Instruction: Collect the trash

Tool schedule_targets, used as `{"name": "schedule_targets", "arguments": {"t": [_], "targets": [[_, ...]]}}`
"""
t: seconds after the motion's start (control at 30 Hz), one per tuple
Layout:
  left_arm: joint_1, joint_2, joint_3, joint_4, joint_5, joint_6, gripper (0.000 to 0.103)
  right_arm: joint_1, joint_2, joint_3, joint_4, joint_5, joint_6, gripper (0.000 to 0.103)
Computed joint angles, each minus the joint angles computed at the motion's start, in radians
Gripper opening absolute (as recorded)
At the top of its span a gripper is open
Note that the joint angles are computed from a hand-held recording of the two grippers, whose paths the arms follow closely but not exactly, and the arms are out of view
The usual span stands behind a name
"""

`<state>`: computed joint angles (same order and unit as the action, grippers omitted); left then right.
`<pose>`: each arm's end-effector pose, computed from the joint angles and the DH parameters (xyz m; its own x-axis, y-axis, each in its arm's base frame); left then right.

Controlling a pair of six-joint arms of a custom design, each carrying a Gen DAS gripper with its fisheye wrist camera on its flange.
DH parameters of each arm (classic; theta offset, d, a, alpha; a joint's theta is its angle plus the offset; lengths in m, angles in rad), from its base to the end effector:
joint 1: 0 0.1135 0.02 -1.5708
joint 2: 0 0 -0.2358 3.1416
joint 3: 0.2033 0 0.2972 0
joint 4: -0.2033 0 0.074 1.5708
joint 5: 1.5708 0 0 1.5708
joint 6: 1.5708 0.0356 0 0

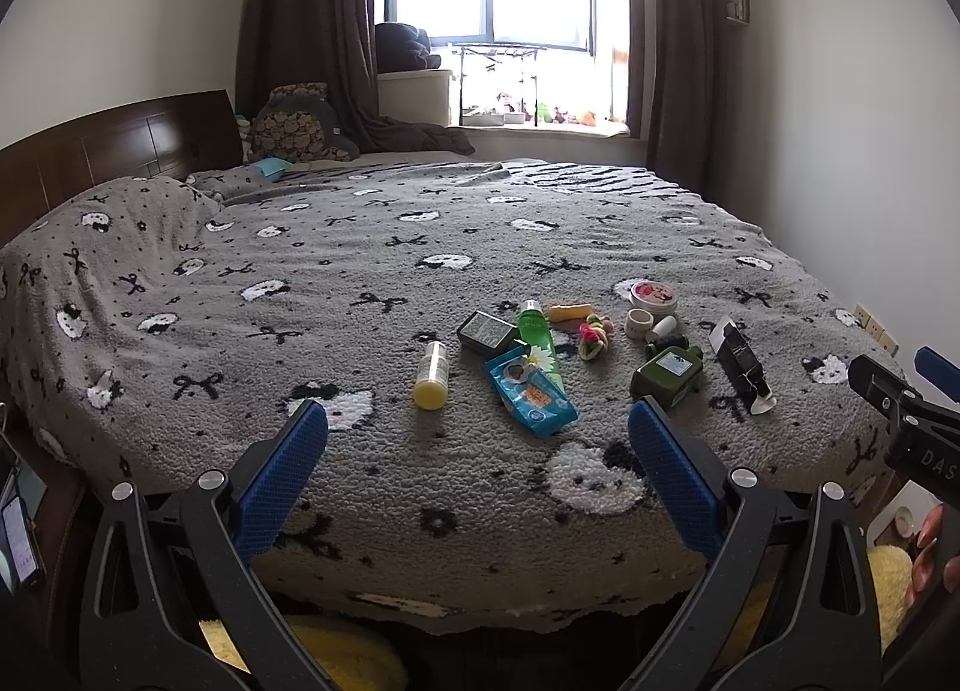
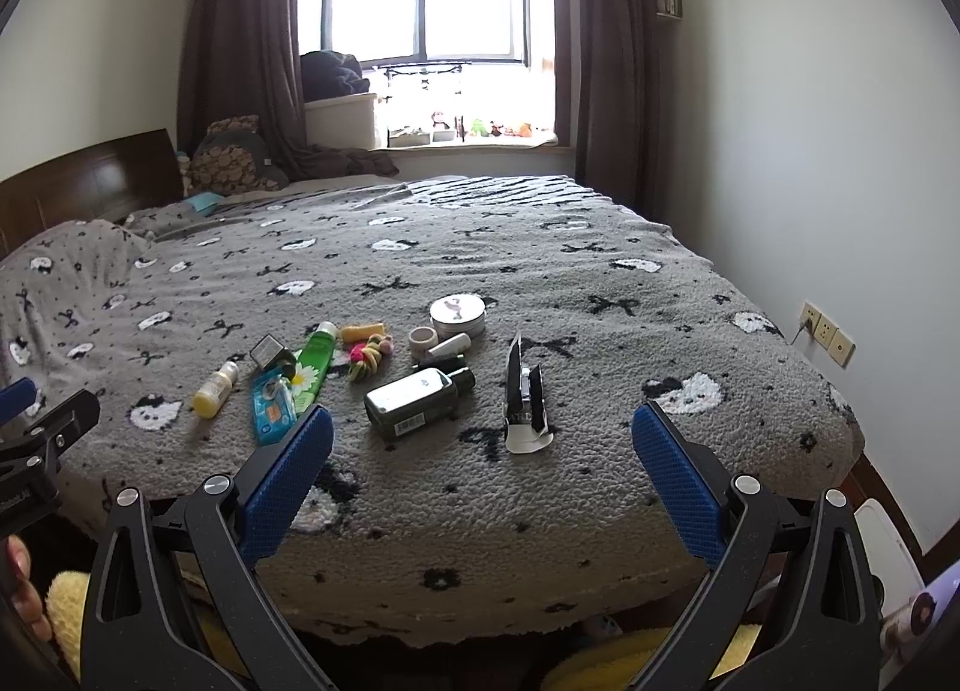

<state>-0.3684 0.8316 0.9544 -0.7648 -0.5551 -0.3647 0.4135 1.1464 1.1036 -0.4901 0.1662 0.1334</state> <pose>0.2178 -0.0639 0.3205 -0.4906 -0.1355 -0.8608 -0.2812 0.9596 0.0092 0.2865 0.1193 0.3204 -0.4964 -0.0746 -0.8649 -0.2015 0.9790 0.0313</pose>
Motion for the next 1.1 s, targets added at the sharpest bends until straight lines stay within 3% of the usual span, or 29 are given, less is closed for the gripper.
{"name": "schedule_targets", "arguments": {"t": [1.1], "targets": [[-0.012, 0.003, 0.013, -0.011, -0.028, 0.000, 0.095, 0.001, 0.008, 0.015, -0.001, -0.015, -0.002, 0.100]]}}
